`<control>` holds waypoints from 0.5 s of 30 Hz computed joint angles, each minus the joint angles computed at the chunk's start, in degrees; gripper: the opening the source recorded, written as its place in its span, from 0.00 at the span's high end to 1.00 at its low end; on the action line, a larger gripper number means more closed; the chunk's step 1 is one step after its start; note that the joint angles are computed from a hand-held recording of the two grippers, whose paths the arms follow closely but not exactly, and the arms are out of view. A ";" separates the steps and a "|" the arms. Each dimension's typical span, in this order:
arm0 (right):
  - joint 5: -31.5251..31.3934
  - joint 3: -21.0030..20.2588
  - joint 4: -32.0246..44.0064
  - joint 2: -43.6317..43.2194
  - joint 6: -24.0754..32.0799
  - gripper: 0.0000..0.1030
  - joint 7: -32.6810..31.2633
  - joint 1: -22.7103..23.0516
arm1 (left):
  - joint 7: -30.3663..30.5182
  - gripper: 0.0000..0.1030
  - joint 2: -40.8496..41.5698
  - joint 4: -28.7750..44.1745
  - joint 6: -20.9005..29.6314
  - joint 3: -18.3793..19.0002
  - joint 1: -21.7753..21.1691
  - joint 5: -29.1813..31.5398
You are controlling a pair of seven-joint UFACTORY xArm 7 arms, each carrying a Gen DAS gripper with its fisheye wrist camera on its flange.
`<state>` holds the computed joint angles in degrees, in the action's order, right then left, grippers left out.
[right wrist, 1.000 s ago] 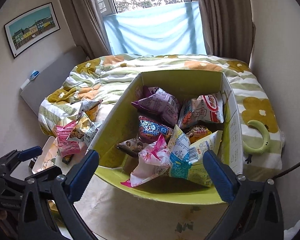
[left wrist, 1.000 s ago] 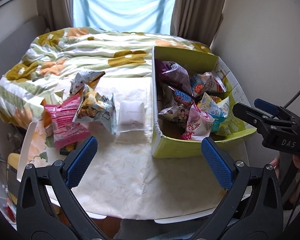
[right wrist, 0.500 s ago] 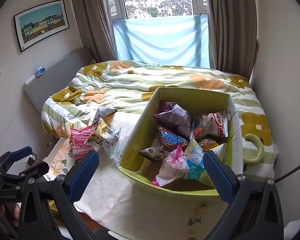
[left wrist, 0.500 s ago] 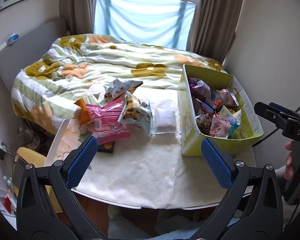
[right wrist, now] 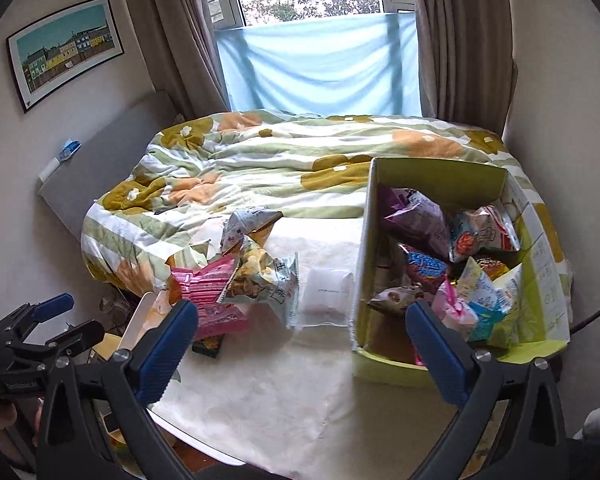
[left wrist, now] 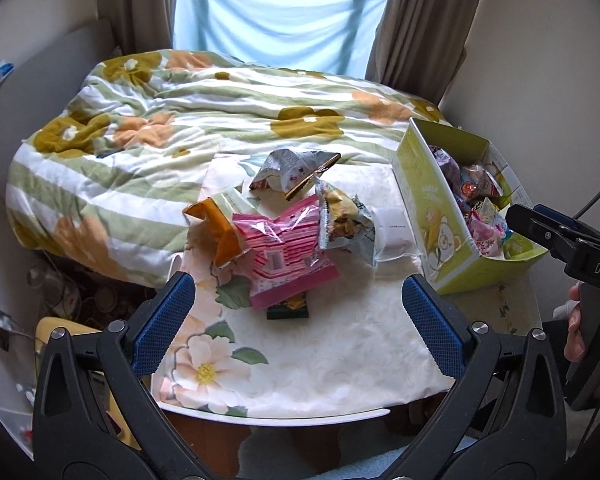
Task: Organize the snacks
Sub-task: 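Grasp the pink striped bag with the left tool while the right tool grasps the potato chip bag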
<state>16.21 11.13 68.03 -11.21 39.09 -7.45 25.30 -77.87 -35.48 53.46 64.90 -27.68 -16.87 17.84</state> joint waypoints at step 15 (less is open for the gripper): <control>-9.75 3.90 15.62 21.94 2.27 0.00 15.17 4.84 | 13.67 0.01 -1.03 -17.80 -22.33 11.10 1.84 -9.18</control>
<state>6.47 15.03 83.65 10.72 41.37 7.72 30.14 -64.20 -36.51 35.66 42.57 -16.58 -15.03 8.66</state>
